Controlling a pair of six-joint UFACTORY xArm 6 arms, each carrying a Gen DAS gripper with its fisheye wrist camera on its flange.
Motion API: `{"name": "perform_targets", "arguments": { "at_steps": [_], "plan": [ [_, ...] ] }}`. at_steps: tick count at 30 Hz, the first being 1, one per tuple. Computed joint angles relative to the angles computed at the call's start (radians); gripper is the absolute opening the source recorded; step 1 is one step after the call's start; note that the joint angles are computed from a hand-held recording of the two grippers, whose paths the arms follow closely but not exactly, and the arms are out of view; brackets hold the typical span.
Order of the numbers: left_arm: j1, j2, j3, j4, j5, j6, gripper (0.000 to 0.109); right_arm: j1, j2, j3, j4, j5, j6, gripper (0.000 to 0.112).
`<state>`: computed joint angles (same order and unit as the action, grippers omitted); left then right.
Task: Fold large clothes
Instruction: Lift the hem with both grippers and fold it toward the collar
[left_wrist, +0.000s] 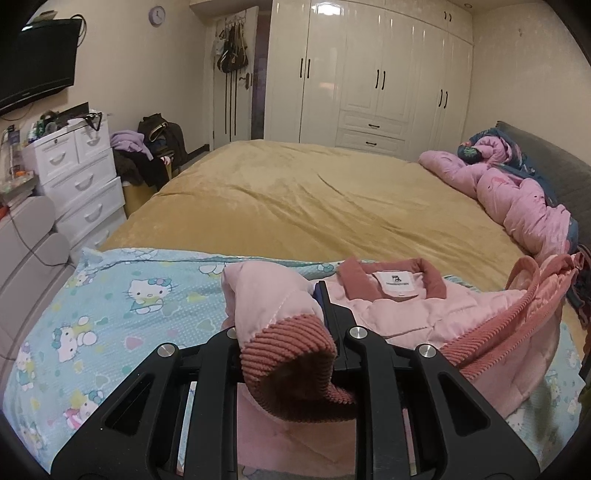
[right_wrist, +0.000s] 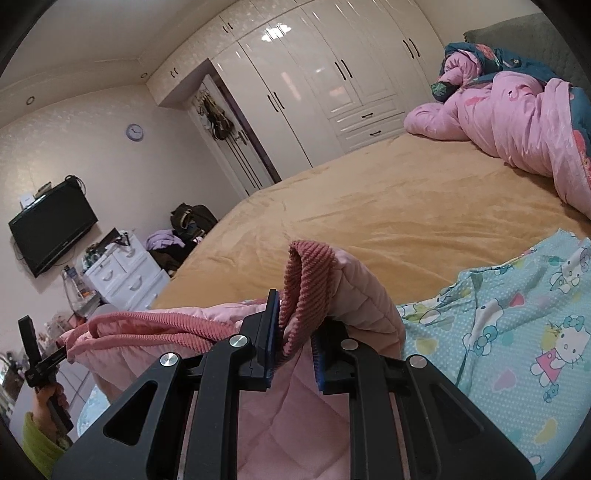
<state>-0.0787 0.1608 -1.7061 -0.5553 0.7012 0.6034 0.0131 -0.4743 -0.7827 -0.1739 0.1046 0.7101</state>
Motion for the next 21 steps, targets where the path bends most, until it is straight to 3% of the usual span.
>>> {"name": "perform_targets", "arguments": {
  "at_steps": [6, 15, 21],
  "plan": [
    [-0.014, 0.060, -0.036, 0.009, -0.020, -0.022, 0.014, -0.016, 0.101, -0.043, 0.047, -0.002, -0.038, 0.015],
    [-0.026, 0.104, -0.028, -0.026, -0.073, -0.024, 0.015, -0.028, 0.200, -0.096, -0.046, 0.003, 0.054, 0.015],
    [-0.019, 0.136, -0.028, -0.094, -0.078, -0.017, 0.016, -0.029, 0.279, -0.159, -0.090, 0.056, 0.079, 0.015]
  ]
}}
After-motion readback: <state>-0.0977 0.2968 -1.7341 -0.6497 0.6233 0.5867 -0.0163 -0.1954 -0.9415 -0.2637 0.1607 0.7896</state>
